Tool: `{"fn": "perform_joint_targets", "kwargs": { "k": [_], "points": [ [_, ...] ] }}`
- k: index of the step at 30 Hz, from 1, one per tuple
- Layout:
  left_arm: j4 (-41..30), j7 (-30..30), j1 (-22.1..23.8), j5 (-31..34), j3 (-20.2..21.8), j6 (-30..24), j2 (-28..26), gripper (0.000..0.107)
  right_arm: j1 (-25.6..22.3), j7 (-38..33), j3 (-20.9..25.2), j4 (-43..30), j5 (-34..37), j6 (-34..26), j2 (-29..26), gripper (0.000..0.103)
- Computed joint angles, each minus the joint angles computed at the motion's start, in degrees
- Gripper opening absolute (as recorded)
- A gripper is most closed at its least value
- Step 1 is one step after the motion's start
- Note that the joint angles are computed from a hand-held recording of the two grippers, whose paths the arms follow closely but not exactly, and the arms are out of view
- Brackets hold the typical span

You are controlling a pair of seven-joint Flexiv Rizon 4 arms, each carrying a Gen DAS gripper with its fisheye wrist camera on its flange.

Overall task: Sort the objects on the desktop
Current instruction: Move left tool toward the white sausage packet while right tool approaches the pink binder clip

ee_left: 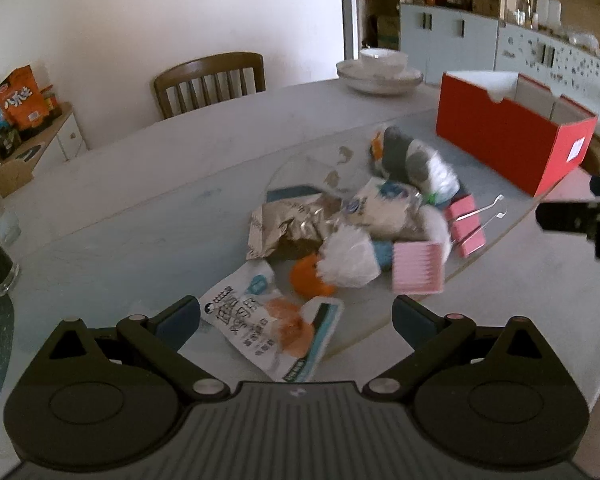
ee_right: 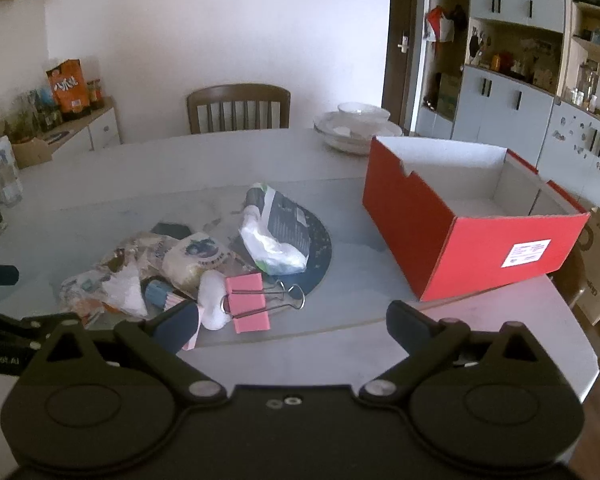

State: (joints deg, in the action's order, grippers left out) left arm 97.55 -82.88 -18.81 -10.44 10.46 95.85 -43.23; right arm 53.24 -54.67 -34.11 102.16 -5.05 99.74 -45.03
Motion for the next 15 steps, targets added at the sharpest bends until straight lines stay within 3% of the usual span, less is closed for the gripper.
{"fn": "perform_joint_targets", "kwargs": {
  "k": [10,15],
  "points": [
    [-4.7,-1.4,-1.5,1.0,3.7,-4.6,-3.6,0.102,-5.7,2.4,5.0,-7.6,-4.0,-3.5,-3.8,0.096],
    [-6.1,-1.6,-0.1,2.6,2.9,-4.8,-4.4,0.102,-8.5,3.0,6.9,-11.6,-7.9,-5.3,-6.1,0.093]
  ]
}}
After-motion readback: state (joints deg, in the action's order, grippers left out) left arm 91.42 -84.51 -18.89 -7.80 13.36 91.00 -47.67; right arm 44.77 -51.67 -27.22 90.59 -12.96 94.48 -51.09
